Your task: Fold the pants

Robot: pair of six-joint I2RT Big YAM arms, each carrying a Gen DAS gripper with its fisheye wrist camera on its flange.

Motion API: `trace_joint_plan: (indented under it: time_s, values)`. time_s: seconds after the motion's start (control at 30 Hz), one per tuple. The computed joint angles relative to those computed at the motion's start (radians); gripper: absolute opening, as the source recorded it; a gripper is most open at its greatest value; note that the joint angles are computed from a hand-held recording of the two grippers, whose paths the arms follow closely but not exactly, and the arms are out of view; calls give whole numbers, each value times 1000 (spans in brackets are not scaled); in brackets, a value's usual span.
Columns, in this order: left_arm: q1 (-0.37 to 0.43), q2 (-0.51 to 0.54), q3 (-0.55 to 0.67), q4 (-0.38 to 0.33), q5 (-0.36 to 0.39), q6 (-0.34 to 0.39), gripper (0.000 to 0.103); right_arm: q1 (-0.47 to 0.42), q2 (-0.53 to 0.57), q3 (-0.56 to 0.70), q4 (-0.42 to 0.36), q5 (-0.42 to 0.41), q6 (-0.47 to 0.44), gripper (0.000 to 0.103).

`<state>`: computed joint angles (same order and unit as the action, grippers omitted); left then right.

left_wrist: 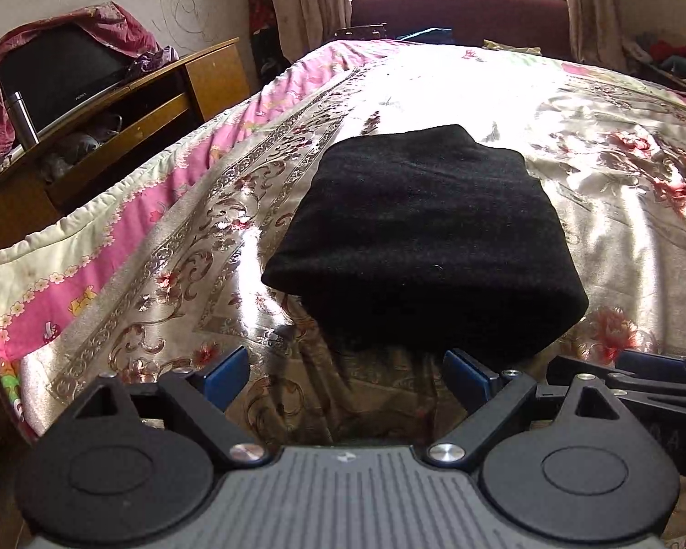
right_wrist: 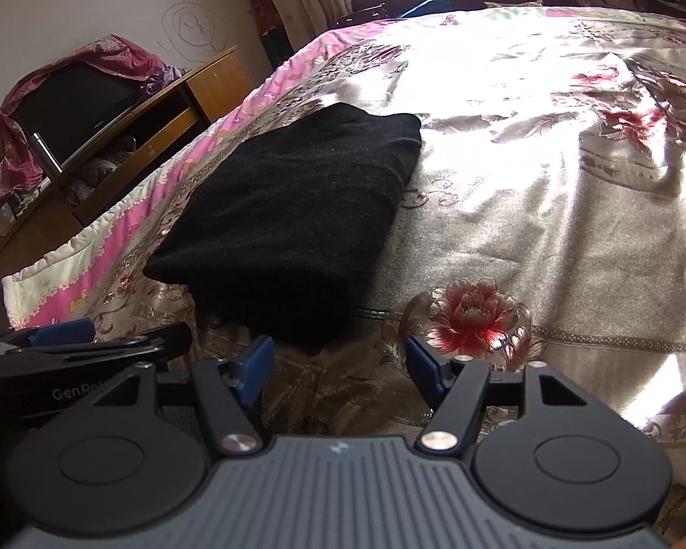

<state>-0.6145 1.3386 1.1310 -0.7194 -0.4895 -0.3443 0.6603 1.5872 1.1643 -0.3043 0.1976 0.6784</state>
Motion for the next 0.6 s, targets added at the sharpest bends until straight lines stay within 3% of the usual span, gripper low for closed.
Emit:
trace_joint_plan:
  time_s: [0.6]
  values:
    - [5, 0, -2, 0, 18, -6, 103, -7, 8, 4, -18, -6, 8, 65]
